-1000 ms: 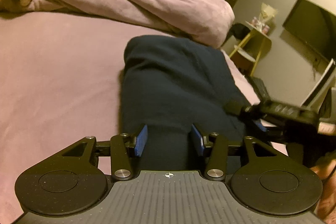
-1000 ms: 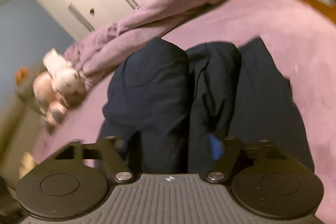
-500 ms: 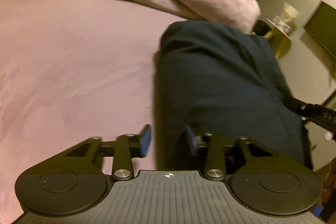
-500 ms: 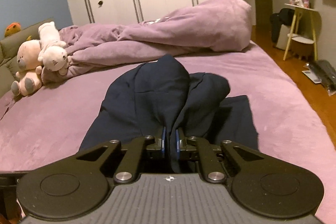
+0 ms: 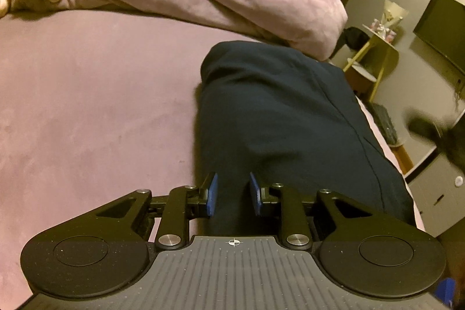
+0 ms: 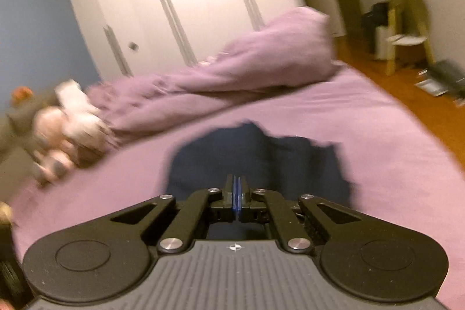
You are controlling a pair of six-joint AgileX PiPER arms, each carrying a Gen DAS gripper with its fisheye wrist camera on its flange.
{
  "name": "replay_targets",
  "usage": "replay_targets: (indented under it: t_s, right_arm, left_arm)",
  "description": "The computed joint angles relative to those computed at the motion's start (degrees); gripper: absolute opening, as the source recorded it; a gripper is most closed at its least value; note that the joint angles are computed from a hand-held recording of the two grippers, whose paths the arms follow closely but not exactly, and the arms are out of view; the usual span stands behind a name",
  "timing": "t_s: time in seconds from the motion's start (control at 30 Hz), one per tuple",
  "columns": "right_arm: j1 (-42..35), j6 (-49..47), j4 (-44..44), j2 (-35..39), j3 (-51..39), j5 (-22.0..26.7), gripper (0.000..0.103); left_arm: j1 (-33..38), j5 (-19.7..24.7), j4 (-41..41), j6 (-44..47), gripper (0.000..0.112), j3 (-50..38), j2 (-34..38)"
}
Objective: Fold large clothes
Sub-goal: 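Press the folded jacket flat with both grippers and release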
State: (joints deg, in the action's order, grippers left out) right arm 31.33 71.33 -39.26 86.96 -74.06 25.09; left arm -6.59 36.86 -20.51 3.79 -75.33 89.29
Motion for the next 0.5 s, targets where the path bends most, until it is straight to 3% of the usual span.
replay_targets:
  t_s: [0.07,0.2,0.27,0.33,0.43,0.5]
  right_arm:
    - [-0.48,-3.5,3.97,6.85,-6.82,-2.08,0.001]
    - [-0.13,-11.94,6.38,23.47,-24.48,4.28,0.001]
    - [0.64,-11.42,1.6,28.52,-28.18,7.85,0.0]
    - [1.19,-8.37,-5.56,31.31,-28.37,10.66,0.0]
    - [1.5,2.52,-18.45,30.11,-22.15,12.23,0.0]
    - [-0.61,10.62,-20.91,27.73,-16.56,8.79,0.0]
  left_arm:
    - [-0.36,-0.34,0.84,-0.64,0.027,0.55,-0.47]
    - [-0.08,0.05,1.1,0.37,0.032,0.75,-0.84]
    - [0.77,0.29,0.74,1.1,0.057,0.45,-0.77]
    - [1.88,-0.75,-0.6,1.43,0.06,-0.13,-0.03]
    - [-0.03,-2.92,6.09,-5.4,0.061,-4.02,3.3]
    - [-1.52,-2.47,6.63,-9.9,0.062,-8.93,7.2]
